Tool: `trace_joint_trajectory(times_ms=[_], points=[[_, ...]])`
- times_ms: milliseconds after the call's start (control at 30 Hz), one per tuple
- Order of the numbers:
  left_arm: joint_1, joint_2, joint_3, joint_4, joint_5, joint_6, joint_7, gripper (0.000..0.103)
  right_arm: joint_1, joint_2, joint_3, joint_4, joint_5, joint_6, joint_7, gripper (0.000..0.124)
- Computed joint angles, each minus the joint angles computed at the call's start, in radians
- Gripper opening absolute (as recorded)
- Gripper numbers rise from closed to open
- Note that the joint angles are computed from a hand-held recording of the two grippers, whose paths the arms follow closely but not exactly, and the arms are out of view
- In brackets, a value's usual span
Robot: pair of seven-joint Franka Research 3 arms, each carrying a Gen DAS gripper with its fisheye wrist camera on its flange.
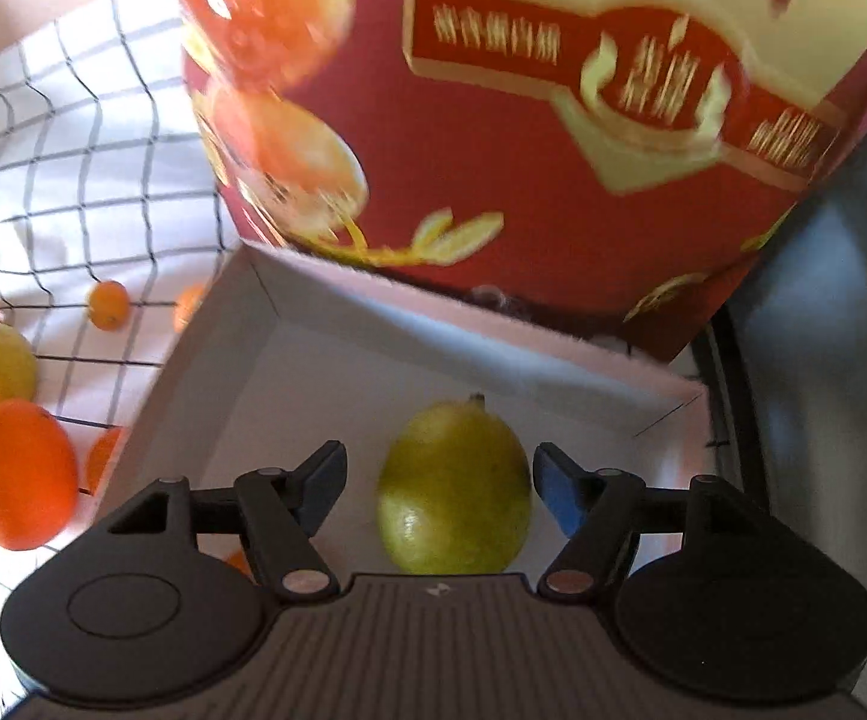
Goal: Organize fruits
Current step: 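Lower the green pear into the pink box and open the right gripper, then grasp another tangerine with the right gripper and lift it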
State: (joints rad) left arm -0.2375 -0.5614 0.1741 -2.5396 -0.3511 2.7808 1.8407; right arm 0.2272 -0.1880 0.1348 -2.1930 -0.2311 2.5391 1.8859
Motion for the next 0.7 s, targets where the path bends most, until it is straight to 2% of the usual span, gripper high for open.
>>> trace_joint_trajectory(times_ms=[133, 267, 400, 500, 567, 600, 700], points=[[0.047, -0.049, -0.014, -0.052, 0.04, -0.002, -0.022, 0.051, -0.003, -0.068, 0.026, -0.031, -0.044, 0.034, 0.029, 0.069], [0.059, -0.109, -0.004, -0.106, 0.072, -0.008, -0.027, 0.051, -0.01, -0.117, 0.065, -0.065, -0.082, 0.139, 0.049, 0.073], [0.062, -0.149, 0.018, -0.141, 0.08, -0.02, -0.041, 0.051, 0.029, -0.123, 0.083, -0.068, -0.054, 0.189, -0.046, 0.073], [0.06, -0.168, 0.032, -0.158, 0.082, -0.024, -0.043, 0.051, 0.045, -0.055, 0.115, -0.016, -0.066, 0.17, -0.086, 0.071], [0.048, -0.181, 0.052, -0.169, 0.076, -0.025, -0.031, 0.051, 0.037, -0.006, 0.15, 0.022, -0.158, 0.144, -0.033, 0.064], [0.043, -0.184, 0.061, -0.172, 0.071, -0.025, -0.024, 0.051, 0.03, 0.034, 0.175, 0.063, -0.248, 0.105, 0.021, 0.058], [0.027, -0.188, 0.09, -0.176, 0.056, -0.03, 0.003, 0.051, 0.056, 0.168, 0.196, 0.201, -0.421, -0.03, 0.117, 0.055]])
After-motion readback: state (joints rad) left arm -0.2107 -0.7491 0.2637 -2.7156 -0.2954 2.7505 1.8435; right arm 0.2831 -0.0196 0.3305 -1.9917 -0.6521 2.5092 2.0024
